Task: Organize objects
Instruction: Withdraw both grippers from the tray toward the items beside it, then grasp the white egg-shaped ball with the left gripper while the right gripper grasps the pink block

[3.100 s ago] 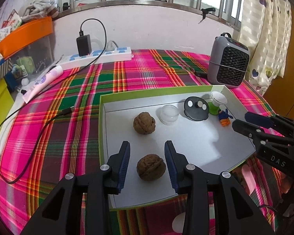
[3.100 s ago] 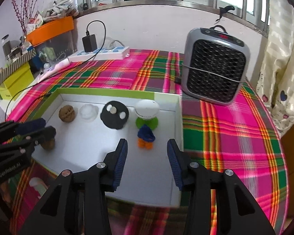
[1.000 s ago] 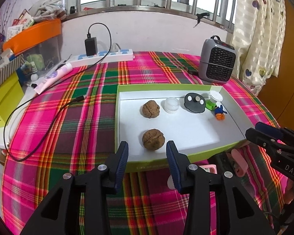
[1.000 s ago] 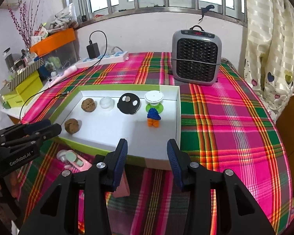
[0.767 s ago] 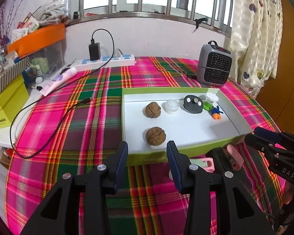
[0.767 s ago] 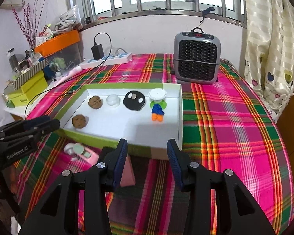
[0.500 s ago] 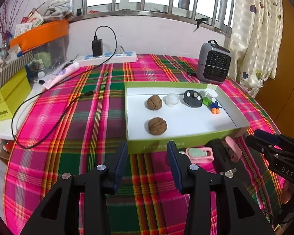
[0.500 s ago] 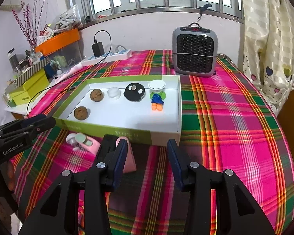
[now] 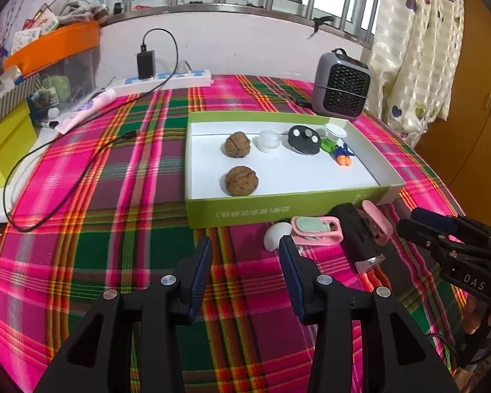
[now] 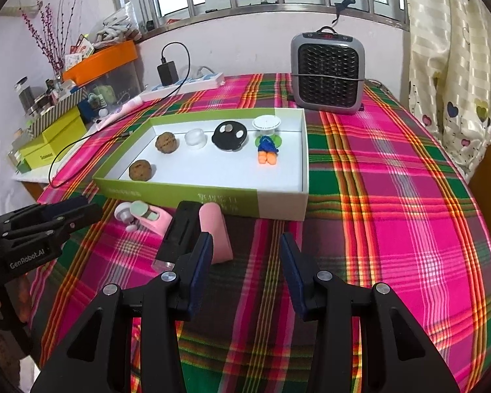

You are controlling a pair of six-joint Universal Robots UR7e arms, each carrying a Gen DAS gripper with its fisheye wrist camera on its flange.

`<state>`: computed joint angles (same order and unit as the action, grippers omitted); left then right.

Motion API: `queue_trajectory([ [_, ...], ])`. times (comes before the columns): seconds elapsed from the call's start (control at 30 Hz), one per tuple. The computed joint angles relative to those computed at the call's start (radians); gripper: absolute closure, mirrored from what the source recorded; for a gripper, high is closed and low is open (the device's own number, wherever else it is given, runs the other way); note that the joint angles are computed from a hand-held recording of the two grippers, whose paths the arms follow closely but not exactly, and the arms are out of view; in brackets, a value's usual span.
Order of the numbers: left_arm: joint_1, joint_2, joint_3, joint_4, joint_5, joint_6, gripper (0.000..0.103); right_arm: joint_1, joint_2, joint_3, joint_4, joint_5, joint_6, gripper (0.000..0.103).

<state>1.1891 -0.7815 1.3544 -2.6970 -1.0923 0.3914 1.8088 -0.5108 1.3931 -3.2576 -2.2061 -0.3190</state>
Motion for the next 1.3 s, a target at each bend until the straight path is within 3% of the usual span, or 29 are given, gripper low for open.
queue_trajectory([
  [0.47, 0.003, 0.027, -0.030, 0.060, -0.029, -0.001, 0.056, -0.007, 0.005, -0.014, 0.071, 0.023, 0.002, 0.060],
  [1.3, 0.007, 0.071, -0.106, 0.133, -0.038, 0.013, 0.056, -0.001, 0.051, -0.111, 0.187, -0.048, -0.062, 0.060],
])
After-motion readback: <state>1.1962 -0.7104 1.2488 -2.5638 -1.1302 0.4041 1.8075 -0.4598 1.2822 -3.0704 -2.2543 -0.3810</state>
